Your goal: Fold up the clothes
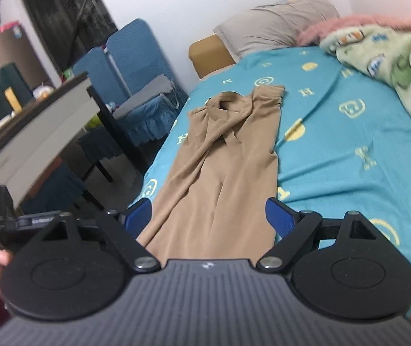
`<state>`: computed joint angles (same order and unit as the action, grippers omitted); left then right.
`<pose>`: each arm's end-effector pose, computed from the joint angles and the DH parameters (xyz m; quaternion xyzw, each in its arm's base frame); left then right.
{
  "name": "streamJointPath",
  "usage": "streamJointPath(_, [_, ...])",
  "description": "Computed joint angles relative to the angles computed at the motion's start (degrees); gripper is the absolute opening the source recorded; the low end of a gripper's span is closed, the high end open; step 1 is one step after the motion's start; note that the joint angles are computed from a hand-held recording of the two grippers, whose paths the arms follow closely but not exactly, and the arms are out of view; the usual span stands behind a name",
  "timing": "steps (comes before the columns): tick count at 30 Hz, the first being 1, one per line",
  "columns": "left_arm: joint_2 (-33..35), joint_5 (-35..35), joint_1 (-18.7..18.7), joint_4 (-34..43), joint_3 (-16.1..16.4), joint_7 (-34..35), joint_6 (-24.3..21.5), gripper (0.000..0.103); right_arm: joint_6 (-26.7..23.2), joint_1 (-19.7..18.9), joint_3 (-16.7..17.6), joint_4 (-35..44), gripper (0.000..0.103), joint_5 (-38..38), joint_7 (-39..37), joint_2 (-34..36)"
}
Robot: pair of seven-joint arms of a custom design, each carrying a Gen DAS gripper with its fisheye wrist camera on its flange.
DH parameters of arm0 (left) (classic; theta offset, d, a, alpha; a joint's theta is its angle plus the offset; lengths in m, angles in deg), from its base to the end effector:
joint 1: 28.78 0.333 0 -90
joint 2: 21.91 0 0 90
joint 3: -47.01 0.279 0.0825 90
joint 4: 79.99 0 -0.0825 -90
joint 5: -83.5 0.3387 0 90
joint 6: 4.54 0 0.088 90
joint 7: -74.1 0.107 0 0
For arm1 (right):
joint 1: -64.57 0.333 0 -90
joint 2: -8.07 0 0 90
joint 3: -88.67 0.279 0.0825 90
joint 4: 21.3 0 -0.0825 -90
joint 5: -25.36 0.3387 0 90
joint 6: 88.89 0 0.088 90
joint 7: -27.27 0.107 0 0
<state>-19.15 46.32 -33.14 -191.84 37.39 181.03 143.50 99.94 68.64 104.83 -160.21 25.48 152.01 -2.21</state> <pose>0.5550 -0.1255 0.4978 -0.6312 0.6844 -0.3636 0.0299 0.4533 0.1732 0.4949 -0.5381 0.6795 -0.1712 0.4685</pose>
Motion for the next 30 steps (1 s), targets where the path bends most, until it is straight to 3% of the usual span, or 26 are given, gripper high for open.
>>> streamJointPath(3, [1.27, -0.89, 2.31, 1.46, 1.54, 3.03, -6.94, 0.094, 0.75, 4.38, -4.12, 0.16, 0.087, 1.01, -0.43, 0.89])
streamJointPath(7, [4.89, -6.03, 6.06, 3.80, 2.44, 4.63, -14.00, 0.077, -0.61, 10.74, -9.78, 0.81, 0.087, 2.29, -1.98, 1.87])
streamJointPath(8, [5.65, -7.32, 6.84, 4.12, 2.34, 5.80, -14.63, 0.076, -1.29, 11.80, -10.70, 1.10, 0.087, 2.69, -2.43, 2.07])
streamJointPath(12, [8.88, -9.49, 9.24, 6.07, 1.75, 9.86, -17.90, 0.064, -3.37, 8.22, -7.57, 2.30, 0.087, 1.01, -1.20, 2.84])
streamJointPath(15, [10.63, -10.69, 10.52, 7.29, 0.74, 14.28, -20.62, 0.055, -4.29, 11.10, -10.16, 3.46, 0.087, 2.36, -2.72, 4.00])
streamJointPath(20, [12.63, -10.22, 11.53, 8.89, -0.17, 21.55, -25.94, 0.045, -6.77, 11.59, -10.68, 5.88, 0.087, 1.96, -3.55, 5.95])
streamJointPath(22, [12.65, -8.37, 11.10, 8.85, -0.24, 23.01, -26.23, 0.040, -7.24, 12.05, -10.97, 6.45, 0.087, 2.33, -4.07, 6.34])
streamJointPath(24, [11.98, -5.99, 10.36, 8.57, -0.25, 23.94, -25.50, 0.027, -7.08, 12.58, -11.27, 6.55, 0.087, 3.04, -4.92, 6.37])
streamJointPath(25, [11.55, -4.76, 9.96, 8.45, -0.24, 24.33, -25.12, 0.012, -6.93, 12.57, -11.24, 6.45, 0.087, 2.93, -5.01, 6.28])
streamJointPath(26, [11.13, -3.53, 9.55, 8.34, -0.23, 24.70, -24.73, 0.006, -6.81, 12.11, -10.86, 6.25, 0.087, 2.05, -4.34, 6.10])
streamJointPath(30, [6.84, 0.73, 7.46, 6.06, -0.32, 26.15, -22.16, 0.004, -6.22, 11.59, -10.48, 5.42, 0.087, 1.06, -2.67, 5.35])
